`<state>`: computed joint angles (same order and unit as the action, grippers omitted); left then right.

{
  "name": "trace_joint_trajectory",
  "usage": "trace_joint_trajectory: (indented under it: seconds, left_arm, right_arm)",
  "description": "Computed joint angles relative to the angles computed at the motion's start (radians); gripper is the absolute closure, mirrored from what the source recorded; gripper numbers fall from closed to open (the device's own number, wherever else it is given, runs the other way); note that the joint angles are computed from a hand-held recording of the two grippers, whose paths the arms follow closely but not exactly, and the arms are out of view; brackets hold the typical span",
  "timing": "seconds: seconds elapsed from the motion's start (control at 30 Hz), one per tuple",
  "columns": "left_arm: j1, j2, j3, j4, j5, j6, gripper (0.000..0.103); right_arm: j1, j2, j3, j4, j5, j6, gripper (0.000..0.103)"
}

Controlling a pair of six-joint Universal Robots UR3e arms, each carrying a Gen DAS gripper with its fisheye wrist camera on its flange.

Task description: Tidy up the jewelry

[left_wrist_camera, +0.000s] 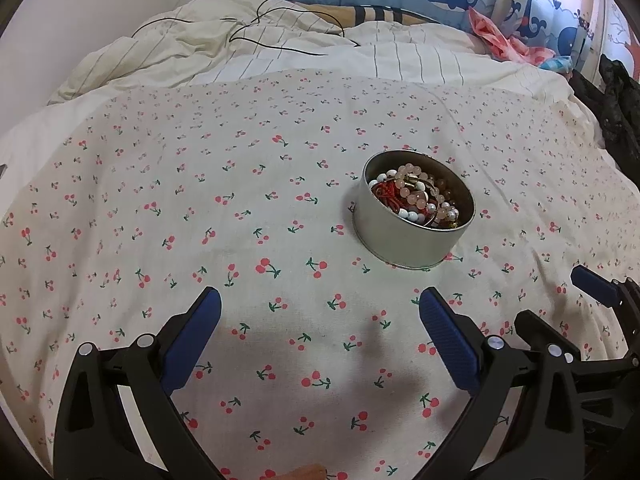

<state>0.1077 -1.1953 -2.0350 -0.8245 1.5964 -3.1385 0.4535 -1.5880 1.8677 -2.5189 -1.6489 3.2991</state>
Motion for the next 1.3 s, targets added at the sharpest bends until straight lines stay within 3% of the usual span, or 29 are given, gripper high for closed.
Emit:
trace_joint_trajectory:
  seconds: [1.3]
  left_arm:
    - [-0.021, -0.020, 0.023, -0.022, 0.026, 0.004, 0.008]
  right_arm:
    - [-0.010, -0.005, 0.006, 0.003, 0.011, -0.006, 0.014]
